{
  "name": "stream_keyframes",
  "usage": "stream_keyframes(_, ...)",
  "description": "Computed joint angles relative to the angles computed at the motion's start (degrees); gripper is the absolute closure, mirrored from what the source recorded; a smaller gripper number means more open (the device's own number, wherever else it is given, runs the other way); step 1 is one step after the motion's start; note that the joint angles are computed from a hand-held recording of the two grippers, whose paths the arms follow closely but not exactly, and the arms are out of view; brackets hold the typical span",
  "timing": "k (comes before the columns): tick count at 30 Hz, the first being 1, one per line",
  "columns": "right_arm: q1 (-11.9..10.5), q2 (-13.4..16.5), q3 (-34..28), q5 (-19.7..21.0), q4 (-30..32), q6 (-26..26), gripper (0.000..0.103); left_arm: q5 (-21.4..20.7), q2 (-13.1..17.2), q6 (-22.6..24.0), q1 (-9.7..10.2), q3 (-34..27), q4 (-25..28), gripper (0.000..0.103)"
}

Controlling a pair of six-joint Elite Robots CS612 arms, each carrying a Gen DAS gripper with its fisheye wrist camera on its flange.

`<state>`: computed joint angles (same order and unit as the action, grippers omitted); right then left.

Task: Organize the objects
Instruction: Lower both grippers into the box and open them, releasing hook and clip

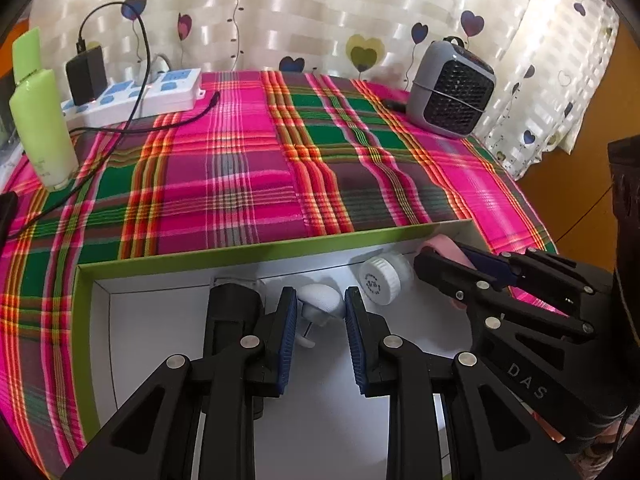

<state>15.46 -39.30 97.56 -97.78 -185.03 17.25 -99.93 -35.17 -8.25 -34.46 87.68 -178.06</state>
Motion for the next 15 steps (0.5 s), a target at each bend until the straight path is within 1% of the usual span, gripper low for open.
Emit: stream_keyframes(15,0.16,0.23,-1.14,-0.08,2.69,-1.12,0.085,0.16,0.21,-0.36,-0.03,-0.25,0.10,0.080)
